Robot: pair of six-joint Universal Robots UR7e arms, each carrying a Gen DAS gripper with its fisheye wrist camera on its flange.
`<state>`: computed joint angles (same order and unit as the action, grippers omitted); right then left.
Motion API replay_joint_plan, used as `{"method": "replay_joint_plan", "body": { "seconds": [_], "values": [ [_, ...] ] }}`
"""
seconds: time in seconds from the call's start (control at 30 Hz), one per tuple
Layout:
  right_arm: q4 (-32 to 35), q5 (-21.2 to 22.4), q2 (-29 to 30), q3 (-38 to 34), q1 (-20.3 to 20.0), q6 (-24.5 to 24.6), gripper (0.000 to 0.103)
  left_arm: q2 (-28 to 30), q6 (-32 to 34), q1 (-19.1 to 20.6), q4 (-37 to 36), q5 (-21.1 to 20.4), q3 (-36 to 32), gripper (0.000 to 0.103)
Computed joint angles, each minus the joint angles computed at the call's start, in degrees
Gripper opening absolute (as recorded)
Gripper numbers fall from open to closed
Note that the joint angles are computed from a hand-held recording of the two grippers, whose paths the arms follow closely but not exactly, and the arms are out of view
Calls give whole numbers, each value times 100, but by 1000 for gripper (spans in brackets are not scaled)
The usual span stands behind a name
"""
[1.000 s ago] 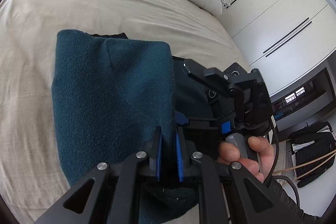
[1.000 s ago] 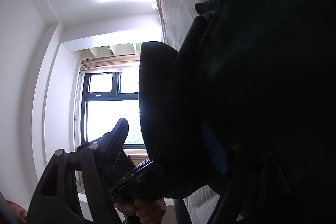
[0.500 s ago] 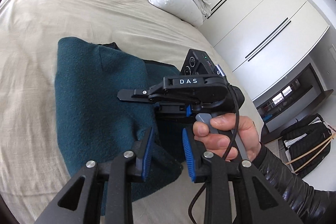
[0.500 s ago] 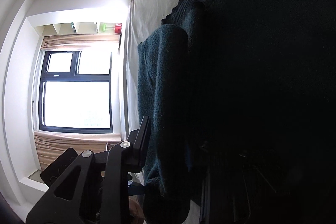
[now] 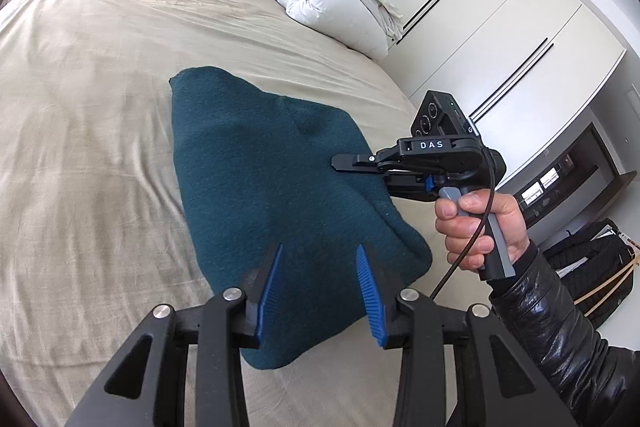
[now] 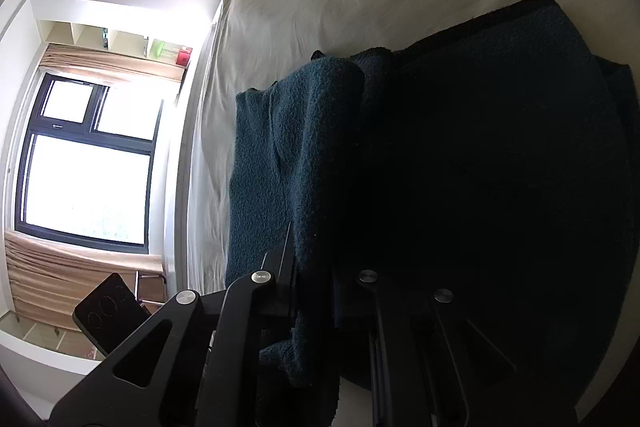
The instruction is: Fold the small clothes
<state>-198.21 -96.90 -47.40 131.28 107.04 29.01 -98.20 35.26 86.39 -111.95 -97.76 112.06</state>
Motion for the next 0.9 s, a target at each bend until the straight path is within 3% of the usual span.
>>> {"method": "replay_joint_plan", "body": {
  "seconds": [0.2, 0.27, 0.33, 0.53, 0.6, 0.77, 0.9],
  "values": [
    [234, -320, -994, 664, -225, -160, 10, -77, -135, -321, -290, 158, 361, 39],
    [65, -423, -1213, 912, -402, -198, 10, -63, -191, -437, -409, 161, 446, 39],
    [-210, -403, -1439, 1260, -699, -184, 10, -46, -248, -550, -556, 284, 568, 46],
    [-1658, 209, -968, 1856, -1321, -40, 16, 6, -257, -869, -865, 778, 863, 46],
    [-1719, 13, -1040, 1911, -1151, 161, 18, 26, -239, -896, -957, 887, 936, 46],
    [-2594, -164, -484, 2158, -595, 433, 43, 122, -199, -885, -1117, 1015, 1019, 48],
    [-2687, -387, -225, 2251, -102, 781, 44, 126, -173, -981, -1256, 1243, 1146, 48]
  ]
}}
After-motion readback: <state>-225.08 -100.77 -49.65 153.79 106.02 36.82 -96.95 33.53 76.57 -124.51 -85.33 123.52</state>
